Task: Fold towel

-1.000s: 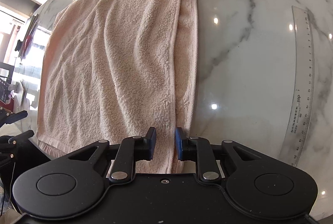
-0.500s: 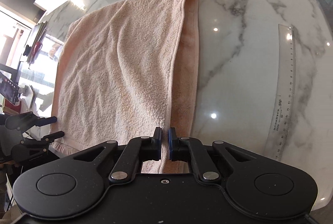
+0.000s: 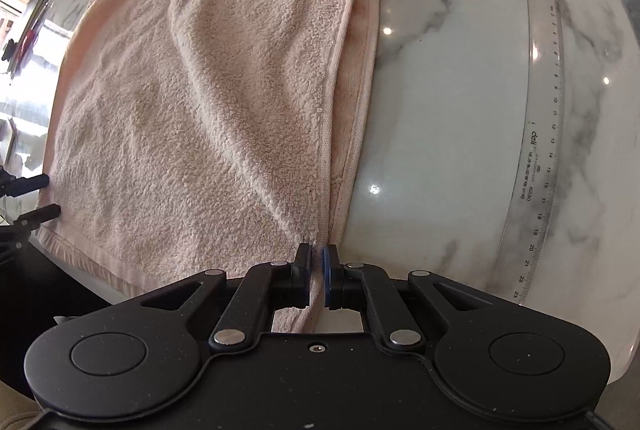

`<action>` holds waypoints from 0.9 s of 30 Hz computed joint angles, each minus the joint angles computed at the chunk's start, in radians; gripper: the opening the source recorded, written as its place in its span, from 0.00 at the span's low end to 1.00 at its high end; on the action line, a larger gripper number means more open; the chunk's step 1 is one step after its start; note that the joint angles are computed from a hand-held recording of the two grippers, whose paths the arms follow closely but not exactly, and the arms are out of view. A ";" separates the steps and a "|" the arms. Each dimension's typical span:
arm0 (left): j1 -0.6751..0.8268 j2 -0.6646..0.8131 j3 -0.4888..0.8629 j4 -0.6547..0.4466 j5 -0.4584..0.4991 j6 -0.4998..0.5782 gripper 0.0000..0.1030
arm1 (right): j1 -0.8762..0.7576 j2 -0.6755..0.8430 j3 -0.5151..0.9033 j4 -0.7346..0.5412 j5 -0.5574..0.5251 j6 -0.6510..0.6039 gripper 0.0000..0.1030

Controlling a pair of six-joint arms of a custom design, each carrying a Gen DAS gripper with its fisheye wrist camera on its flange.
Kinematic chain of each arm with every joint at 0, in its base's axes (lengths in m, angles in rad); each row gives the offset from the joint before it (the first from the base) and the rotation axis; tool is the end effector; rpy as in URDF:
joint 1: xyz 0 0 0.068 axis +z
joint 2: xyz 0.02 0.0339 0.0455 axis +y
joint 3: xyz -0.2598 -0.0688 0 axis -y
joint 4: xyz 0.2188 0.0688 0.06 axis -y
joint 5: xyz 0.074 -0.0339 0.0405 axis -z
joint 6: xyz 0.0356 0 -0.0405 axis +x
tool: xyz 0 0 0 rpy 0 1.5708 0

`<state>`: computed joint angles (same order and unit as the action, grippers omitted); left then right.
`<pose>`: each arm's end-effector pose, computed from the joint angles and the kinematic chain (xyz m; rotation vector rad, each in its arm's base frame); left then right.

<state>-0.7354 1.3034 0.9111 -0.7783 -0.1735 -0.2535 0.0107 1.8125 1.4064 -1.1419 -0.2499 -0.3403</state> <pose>0.1665 -0.1423 0.2354 0.5998 2.6413 -0.0533 0.3093 0.0121 0.2260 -0.5378 3.0080 0.3729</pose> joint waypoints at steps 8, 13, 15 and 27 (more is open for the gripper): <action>-0.039 -0.002 0.027 -0.038 -0.045 -0.024 0.38 | 0.039 -0.078 -0.085 0.081 0.035 -0.026 0.24; -0.064 0.003 0.050 -0.057 -0.080 -0.059 0.38 | 0.018 -0.155 -0.143 0.119 -0.007 -0.040 0.47; -0.076 0.003 0.069 -0.074 -0.093 -0.070 0.39 | 0.025 -0.197 -0.161 0.130 -0.015 -0.053 0.55; -0.165 0.004 0.170 -0.180 -0.142 0.130 0.40 | 0.146 -0.477 -0.356 0.198 0.022 -0.545 0.67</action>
